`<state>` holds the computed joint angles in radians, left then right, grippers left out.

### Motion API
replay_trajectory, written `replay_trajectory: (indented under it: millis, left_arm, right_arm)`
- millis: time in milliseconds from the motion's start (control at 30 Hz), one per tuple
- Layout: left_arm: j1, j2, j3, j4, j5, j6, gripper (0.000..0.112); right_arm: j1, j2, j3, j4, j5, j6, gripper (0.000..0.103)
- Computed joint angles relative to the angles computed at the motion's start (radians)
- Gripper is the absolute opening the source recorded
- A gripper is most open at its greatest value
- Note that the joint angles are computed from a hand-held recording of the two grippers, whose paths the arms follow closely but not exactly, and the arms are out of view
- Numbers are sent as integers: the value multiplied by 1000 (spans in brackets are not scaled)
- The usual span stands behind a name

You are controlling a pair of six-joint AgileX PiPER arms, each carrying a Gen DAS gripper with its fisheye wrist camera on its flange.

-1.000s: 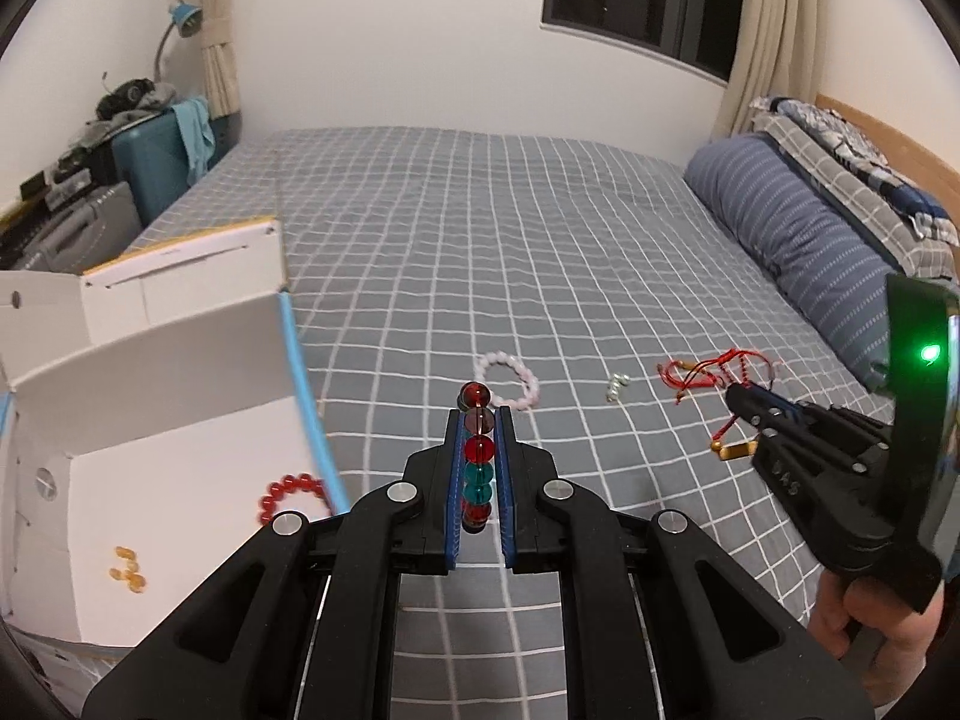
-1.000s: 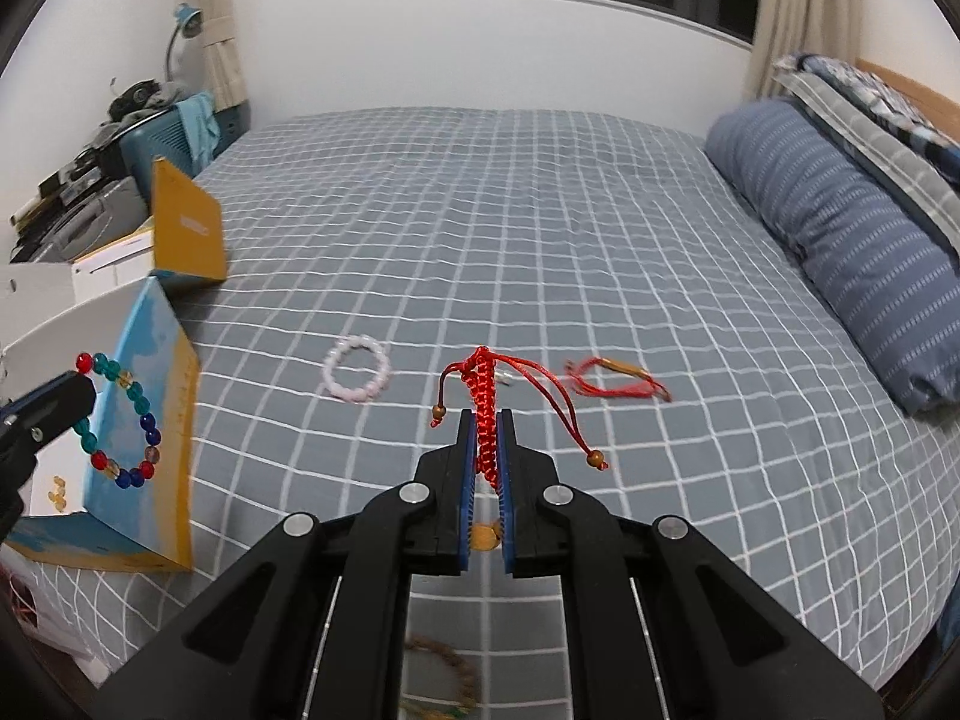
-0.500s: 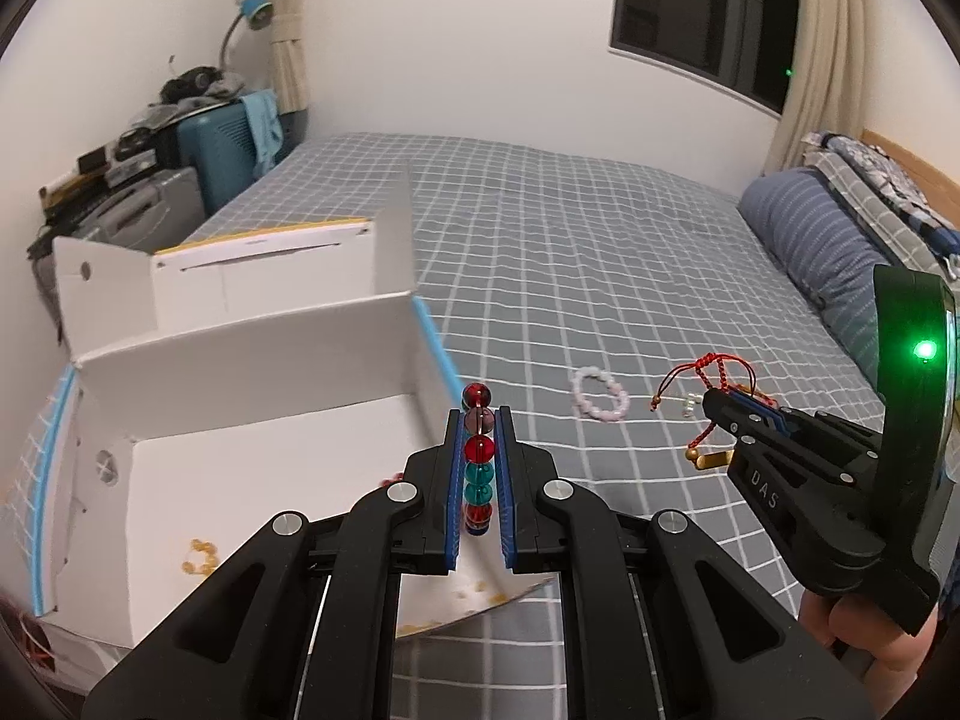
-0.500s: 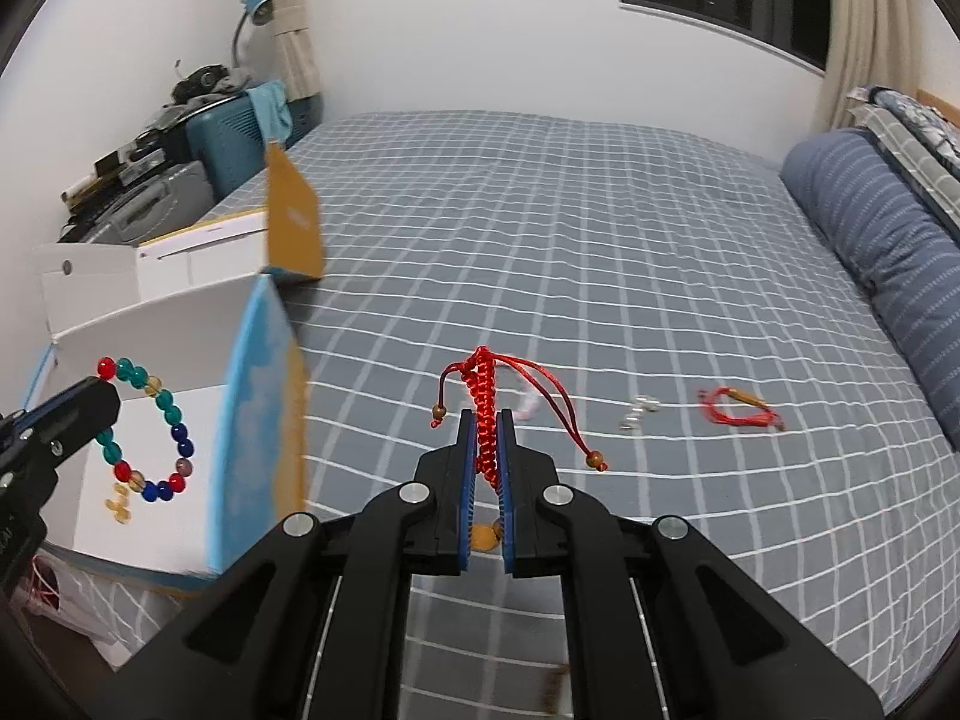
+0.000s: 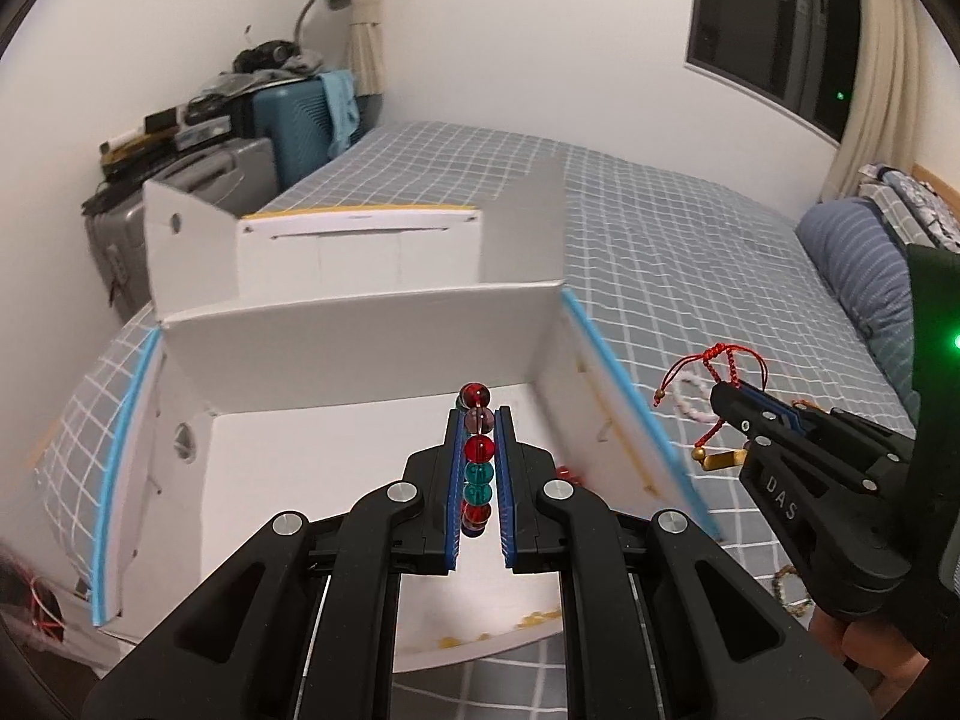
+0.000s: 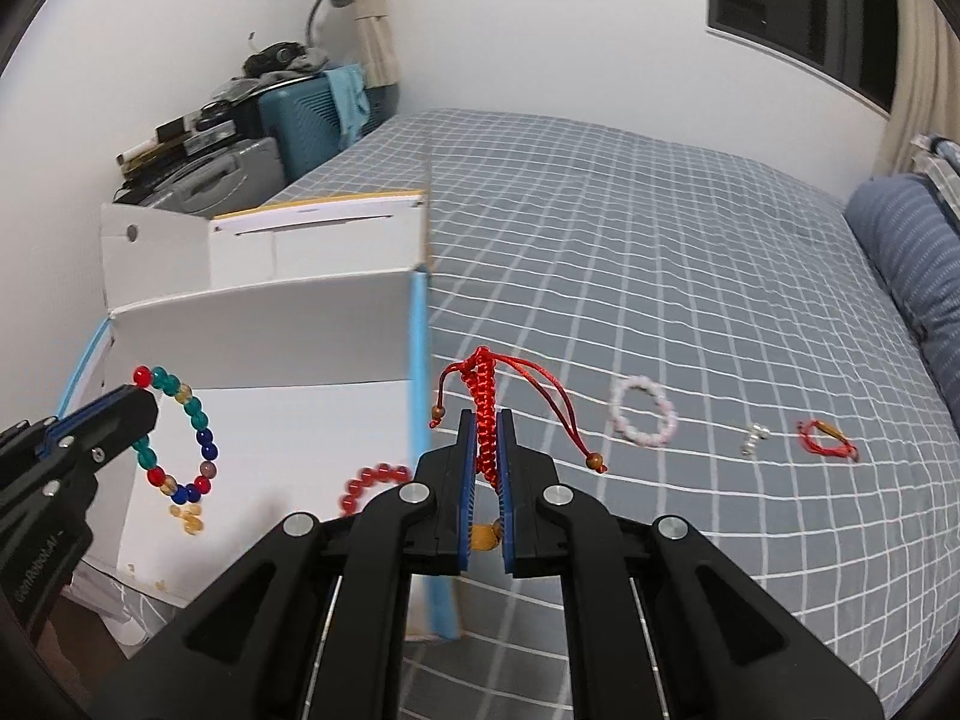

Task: Organize jewelry
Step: 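Lift both bracelets and carry them over the white cardboard box, then open both tools to drop the bracelets into the box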

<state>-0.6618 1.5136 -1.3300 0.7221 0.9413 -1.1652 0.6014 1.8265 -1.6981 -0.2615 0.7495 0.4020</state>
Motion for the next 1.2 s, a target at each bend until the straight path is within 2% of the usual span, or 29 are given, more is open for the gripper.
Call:
replay_trajectory:
  millis: [300, 567, 933, 1000, 1067, 1100, 1167, 1200]
  left_arm:
    - [115, -67, 131, -42, -54, 24, 9]
    - [209, -51, 203, -96, -113, 62, 9]
    - [247, -31, 229, -132, -137, 88, 9]
    - [250, -32, 228, -140, -139, 93, 9]
    - [251, -39, 232, -140, -144, 86, 12]
    - [247, -39, 229, -134, -137, 78, 15]
    - [241, -53, 235, -119, -133, 57, 37]
    - [236, -63, 240, -105, -131, 36, 40]
  right_arm:
    - [82, 105, -95, -22, 30, 25, 6]
    - [104, 216, -186, 22, 80, 1, 6]
    - [108, 262, -231, 40, 122, -20, 6]
    - [112, 269, -241, 30, 132, -13, 10]
    - [114, 265, -238, 27, 130, -10, 12]
    - [111, 257, -226, 38, 119, -17, 24]
    - [108, 234, -199, 63, 92, -37, 29]
    - [112, 233, -199, 55, 90, -30, 32]
